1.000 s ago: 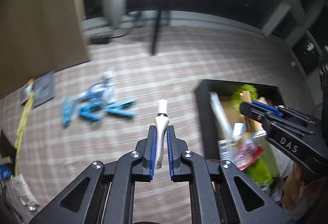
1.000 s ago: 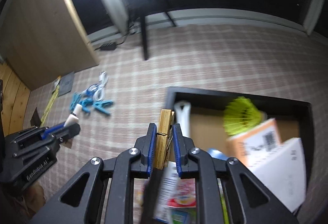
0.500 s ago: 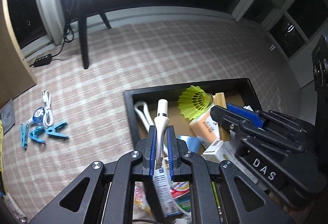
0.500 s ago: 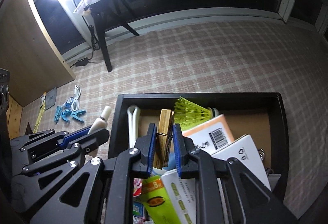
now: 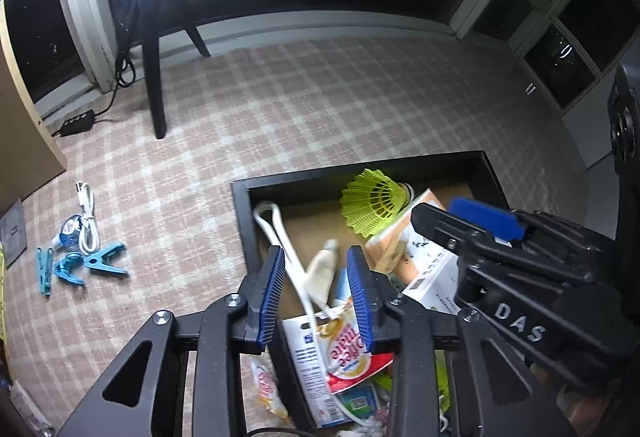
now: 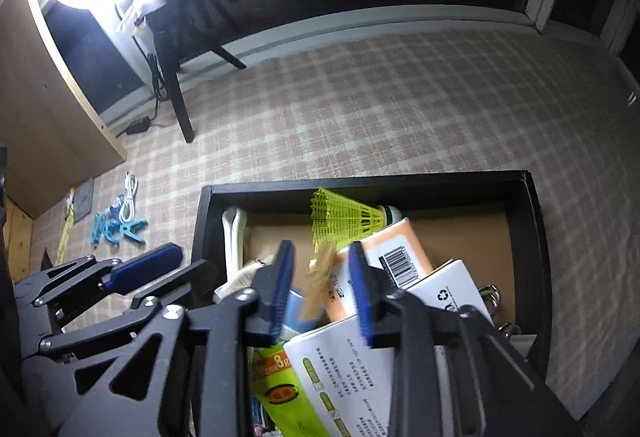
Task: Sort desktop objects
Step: 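Carry the cream tube and wooden clothespin into the black bin and release both, then move both open tools back over the blue clothespins and cable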
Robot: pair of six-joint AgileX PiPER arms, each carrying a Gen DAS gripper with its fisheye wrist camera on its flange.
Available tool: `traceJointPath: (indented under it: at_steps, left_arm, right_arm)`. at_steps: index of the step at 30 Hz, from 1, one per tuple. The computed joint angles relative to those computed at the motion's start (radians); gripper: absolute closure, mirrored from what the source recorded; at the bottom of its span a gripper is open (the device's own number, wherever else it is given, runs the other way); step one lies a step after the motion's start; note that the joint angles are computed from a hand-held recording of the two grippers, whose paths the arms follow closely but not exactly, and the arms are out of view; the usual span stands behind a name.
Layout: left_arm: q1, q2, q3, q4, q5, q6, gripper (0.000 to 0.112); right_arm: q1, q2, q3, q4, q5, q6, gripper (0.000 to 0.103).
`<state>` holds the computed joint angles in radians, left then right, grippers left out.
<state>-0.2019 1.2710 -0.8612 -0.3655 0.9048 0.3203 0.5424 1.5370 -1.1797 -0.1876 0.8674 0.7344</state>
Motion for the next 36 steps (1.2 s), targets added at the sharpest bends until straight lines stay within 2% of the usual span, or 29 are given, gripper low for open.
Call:
traceJointPath:
  at_steps: [2, 8, 14, 19, 25, 31, 36]
  left_arm:
    - [0.018, 0.0, -0.003, -0.008, 0.011, 0.023, 0.082]
    - [0.076, -0.008, 0.008, 0.0, 0.008, 0.042, 0.082]
    - [0.23, -0.002, 0.028, -0.001, 0.014, 0.154, 0.081]
    - [0.41, 0.036, 0.027, 0.001, 0.003, 0.272, 0.079]
    - [0.647, 0.132, -0.007, 0.002, -0.024, 0.404, 0.078]
    - [0.795, 0.228, -0.054, 0.014, -0.068, 0.488, 0.078]
    - [0.863, 0.302, -0.095, 0.006, -0.078, 0.545, 0.078]
  right_arm:
    - [0.008, -0.002, -0.004, -0.014, 0.001, 0.011, 0.059]
    - [0.046, 0.017, -0.046, -0.031, 0.019, 0.002, 0.058]
    - [0.091, 0.053, -0.089, -0.024, -0.005, -0.034, 0.054]
    - [0.134, 0.118, -0.158, 0.003, -0.022, -0.11, 0.054]
    - [0.179, 0.252, -0.317, 0.032, 0.024, -0.149, 0.054]
    - [0.204, 0.4, -0.51, 0.078, 0.077, -0.172, 0.054]
    - [0.219, 0.554, -0.726, 0.121, 0.154, -0.191, 0.054]
